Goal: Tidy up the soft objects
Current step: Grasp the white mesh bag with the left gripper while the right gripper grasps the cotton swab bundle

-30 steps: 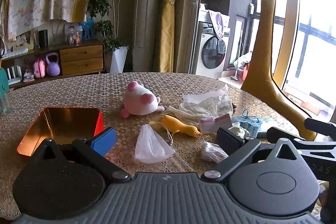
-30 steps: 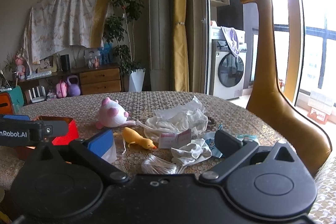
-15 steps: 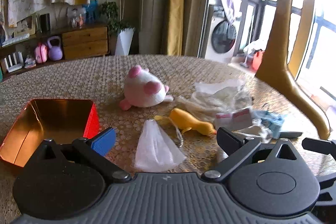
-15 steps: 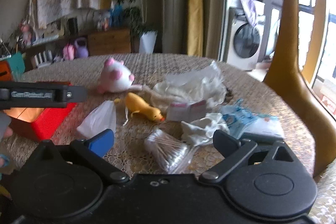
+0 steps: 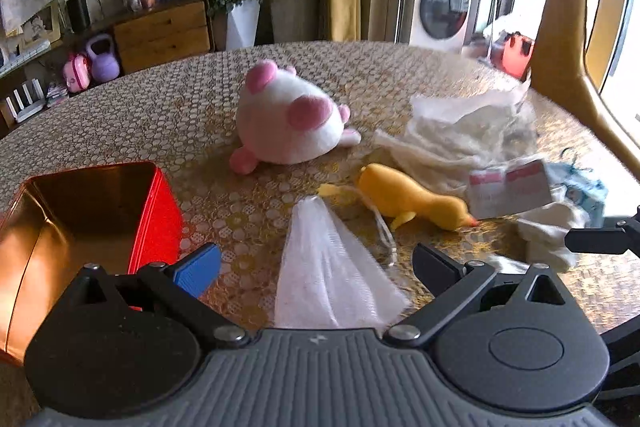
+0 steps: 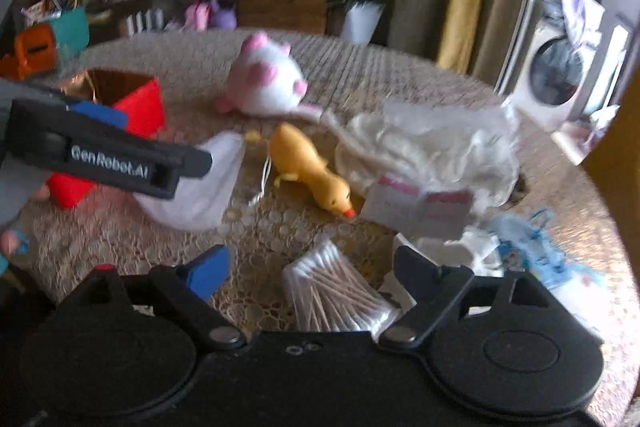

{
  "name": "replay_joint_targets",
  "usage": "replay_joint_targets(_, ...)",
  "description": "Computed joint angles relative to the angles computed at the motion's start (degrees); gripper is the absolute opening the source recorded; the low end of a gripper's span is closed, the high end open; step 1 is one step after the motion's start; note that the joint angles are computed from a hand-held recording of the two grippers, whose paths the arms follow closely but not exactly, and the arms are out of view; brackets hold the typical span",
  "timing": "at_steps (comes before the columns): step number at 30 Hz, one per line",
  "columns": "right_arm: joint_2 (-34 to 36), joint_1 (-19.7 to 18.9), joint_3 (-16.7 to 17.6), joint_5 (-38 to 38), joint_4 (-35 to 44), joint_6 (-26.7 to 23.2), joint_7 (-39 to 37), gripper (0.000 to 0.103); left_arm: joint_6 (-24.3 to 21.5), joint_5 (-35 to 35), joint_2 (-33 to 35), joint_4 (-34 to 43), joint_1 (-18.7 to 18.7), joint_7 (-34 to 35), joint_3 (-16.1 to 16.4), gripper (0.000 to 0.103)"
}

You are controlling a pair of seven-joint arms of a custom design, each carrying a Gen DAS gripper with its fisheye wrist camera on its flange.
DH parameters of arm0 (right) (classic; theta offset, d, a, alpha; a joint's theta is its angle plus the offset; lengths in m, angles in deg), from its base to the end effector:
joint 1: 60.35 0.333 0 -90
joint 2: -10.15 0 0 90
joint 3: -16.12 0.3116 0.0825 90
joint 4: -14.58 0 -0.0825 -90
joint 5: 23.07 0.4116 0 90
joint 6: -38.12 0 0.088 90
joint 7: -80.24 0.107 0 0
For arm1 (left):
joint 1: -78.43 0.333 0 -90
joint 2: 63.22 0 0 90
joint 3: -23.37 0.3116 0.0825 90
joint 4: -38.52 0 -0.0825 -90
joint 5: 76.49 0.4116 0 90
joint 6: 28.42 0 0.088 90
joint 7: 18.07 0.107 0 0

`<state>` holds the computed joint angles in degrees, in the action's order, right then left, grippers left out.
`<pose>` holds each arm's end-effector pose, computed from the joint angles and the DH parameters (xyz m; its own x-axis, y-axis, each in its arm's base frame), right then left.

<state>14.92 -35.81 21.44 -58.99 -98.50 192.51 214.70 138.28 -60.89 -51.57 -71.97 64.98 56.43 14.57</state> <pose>0.5478 0.3353 0.4786 0.2024 -0.9779 0.0520 -0.7111 -0.1833 -0.6788 0.6184 -0.2643 0.4580 -0.3313 -0.9435 -0.0091 -0.6633 0.2397 -0.7089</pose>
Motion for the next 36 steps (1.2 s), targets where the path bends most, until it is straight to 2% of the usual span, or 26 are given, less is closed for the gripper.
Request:
replay_joint_targets(4,1.78,-1.44,0.45,8.99,0.9,-0.15,-11.58,0.084,-3.68,-1.61,2.73,3.21,0.53,3.09,-0.97,0.103)
replay_joint_targets(12,2.55,-3.09,0.65,21.74,0.4,0.09,-26.93,0.082,-6.67,-3.24,6.06,6.38,0.33,5.32,-0.83,0.102)
replay_joint_targets(17,3.41,-2.53,-0.14,21.34,0.88,-0.97,-28.42,0.075,-7.66,-4.52,7.11,7.46,0.27,6.38,-0.84,0.102)
replay_joint_targets(21,3.2,-2.72,-0.18,23.07,0.29,0.03,-29.21,0.069,-8.19,-4.91,7.52,7.9,0.09,6.43,-0.68,0.1)
replay_joint_targets(23,3.0,-2.76,-0.07,23.88,0.09,0.28,-30.08,0.06,-8.55,-5.58,7.63,8.07,0.22,6.39,-0.81,0.098)
replay_joint_targets(25,2.93,-2.53,-0.24,23.29,0.1,0.3,-29.76,0.056,-8.49,-5.87,7.67,8.05,0.24,6.22,-0.77,0.093)
replay_joint_targets(27,2.84,-2.34,-0.35,22.97,0.16,0.1,-28.95,0.05,-8.74,-5.86,7.57,8.01,0.17,5.94,-0.66,0.081)
replay_joint_targets(28,2.75,-2.25,-0.42,22.66,0.13,0.06,-28.37,0.049,-8.62,-5.82,7.5,7.9,0.17,5.91,-0.64,0.08)
replay_joint_targets(32,2.33,-2.02,-0.49,21.75,-0.21,0.71,-26.34,0.039,-7.76,-4.75,6.95,7.26,-0.12,5.51,-0.32,0.057)
replay_joint_targets(33,2.24,-1.92,-0.49,21.37,-0.29,0.9,-25.76,0.039,-7.59,-4.56,6.84,7.12,-0.14,5.57,-0.3,0.05)
replay_joint_targets(36,2.02,-1.7,-0.52,20.33,-0.45,1.48,-23.95,0.036,-6.88,-3.1,6.35,6.49,-0.57,4.95,0.23,0.037)
